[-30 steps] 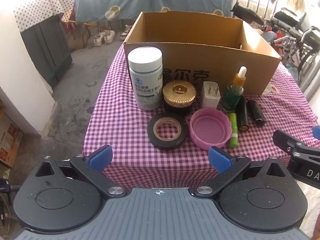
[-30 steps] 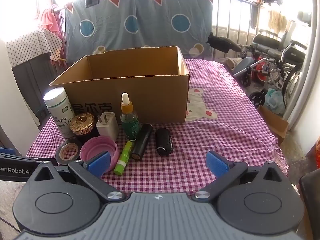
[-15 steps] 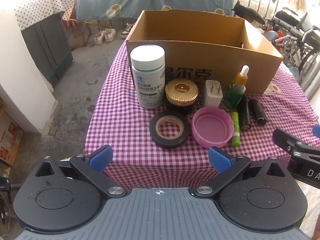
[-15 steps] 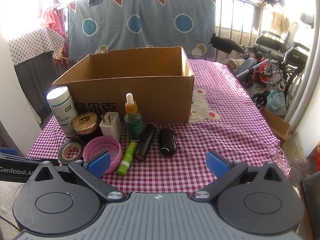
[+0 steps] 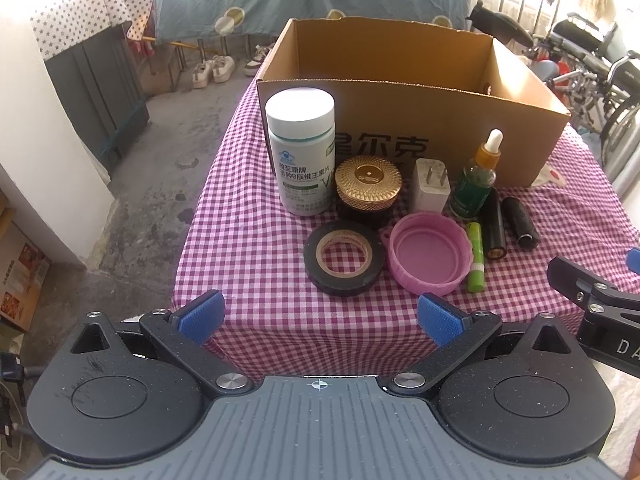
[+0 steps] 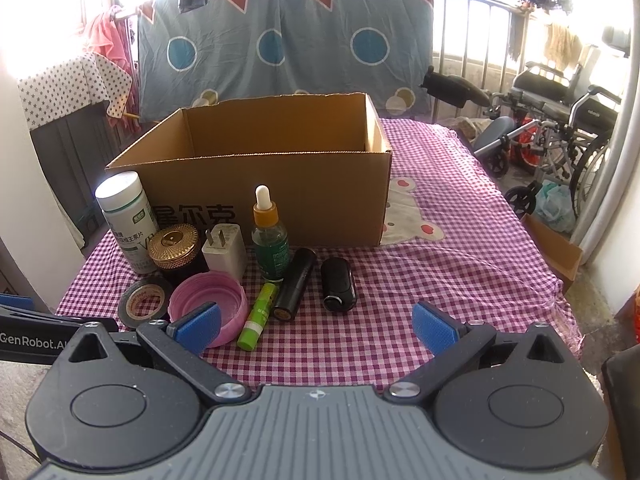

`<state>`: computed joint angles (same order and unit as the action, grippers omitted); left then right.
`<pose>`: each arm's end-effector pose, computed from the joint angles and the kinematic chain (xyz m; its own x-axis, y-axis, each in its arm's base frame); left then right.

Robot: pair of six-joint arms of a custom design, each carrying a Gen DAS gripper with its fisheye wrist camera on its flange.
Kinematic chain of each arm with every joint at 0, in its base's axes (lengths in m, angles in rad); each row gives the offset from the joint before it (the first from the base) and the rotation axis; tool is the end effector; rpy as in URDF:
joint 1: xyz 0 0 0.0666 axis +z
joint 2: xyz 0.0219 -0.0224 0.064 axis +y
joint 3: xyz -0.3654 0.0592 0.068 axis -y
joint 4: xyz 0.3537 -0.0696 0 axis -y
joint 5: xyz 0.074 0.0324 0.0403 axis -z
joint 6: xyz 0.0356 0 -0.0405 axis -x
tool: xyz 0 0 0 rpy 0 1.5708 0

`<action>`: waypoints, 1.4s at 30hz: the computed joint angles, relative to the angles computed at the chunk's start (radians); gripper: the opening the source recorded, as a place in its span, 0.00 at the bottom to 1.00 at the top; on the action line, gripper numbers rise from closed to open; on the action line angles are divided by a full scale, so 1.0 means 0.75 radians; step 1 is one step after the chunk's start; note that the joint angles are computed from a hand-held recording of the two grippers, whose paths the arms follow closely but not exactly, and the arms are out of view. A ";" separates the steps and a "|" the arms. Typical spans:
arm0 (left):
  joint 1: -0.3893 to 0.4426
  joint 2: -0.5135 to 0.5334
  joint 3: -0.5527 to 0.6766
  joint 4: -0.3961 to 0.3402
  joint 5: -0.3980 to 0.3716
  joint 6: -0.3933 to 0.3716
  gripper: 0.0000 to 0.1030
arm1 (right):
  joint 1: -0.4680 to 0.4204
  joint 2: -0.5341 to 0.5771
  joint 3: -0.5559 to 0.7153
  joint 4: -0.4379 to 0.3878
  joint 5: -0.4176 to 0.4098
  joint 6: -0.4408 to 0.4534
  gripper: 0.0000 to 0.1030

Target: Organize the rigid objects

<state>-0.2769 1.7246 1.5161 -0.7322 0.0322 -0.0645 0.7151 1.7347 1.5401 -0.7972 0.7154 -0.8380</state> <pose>0.5339 -0.1534 0.3194 -0.7568 0.2821 -0.5897 0.3410 0.9400 0.0120 0.4313 0.3431 0.3271 -0.5892 0.2314 -0.7741 0.3199 0.9466 0.0395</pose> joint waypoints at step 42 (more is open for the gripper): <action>-0.020 0.101 0.110 -0.079 -0.032 -0.016 1.00 | -0.055 0.033 0.001 0.030 -0.071 -0.005 1.00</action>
<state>-0.2917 1.8003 1.5983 -0.7911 0.0085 -0.0767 0.6742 1.7595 1.5409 -0.7746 0.6622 -0.8416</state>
